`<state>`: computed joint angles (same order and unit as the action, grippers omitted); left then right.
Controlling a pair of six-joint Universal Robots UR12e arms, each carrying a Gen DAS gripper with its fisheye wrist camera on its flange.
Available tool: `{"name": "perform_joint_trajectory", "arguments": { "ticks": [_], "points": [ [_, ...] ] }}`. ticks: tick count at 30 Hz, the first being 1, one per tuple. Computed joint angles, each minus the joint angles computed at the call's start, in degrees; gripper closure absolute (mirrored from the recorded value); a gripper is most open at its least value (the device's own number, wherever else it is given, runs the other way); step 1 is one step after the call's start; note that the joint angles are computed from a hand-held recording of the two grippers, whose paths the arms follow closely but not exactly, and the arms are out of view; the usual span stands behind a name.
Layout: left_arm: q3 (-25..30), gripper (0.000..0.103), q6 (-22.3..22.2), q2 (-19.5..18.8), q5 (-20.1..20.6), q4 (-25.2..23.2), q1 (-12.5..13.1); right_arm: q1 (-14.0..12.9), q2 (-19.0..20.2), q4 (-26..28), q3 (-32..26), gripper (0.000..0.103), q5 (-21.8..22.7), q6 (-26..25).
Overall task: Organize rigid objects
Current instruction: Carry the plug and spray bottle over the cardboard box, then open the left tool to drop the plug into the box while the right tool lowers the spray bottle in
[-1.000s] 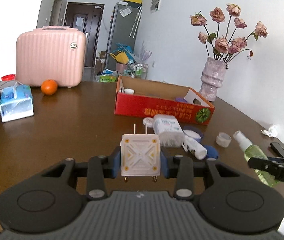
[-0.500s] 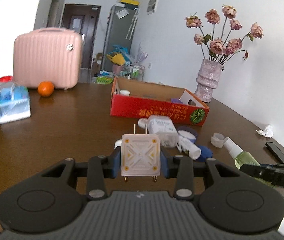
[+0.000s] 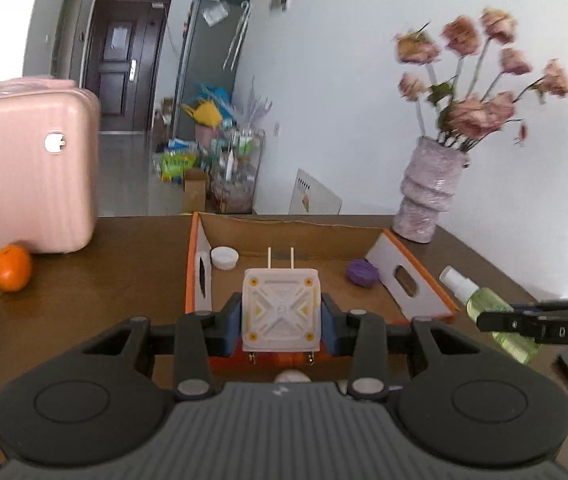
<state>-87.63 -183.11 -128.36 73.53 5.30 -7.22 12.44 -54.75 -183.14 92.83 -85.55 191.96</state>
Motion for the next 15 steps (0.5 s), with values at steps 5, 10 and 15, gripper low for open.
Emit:
{"name": "perform_joint_trajectory", "arguments": {
  "ticks": [5, 10, 15],
  "points": [
    [11.53, 0.064, 1.88, -6.15, 2.54, -10.50, -0.85, -0.05, 5.28, 16.29, -12.89, 0.073, -6.23, -6.01],
    [19.93, 0.064, 4.35, -11.08, 5.51, -18.65, -1.61, 0.64, 10.62, 29.61, -23.09, 0.073, -11.84, -8.65],
    [27.01, 0.064, 5.70, -15.45, 10.13, -24.27, -2.52, 1.94, 14.98, 35.44, -29.56, 0.073, -18.09, -12.88]
  ]
}}
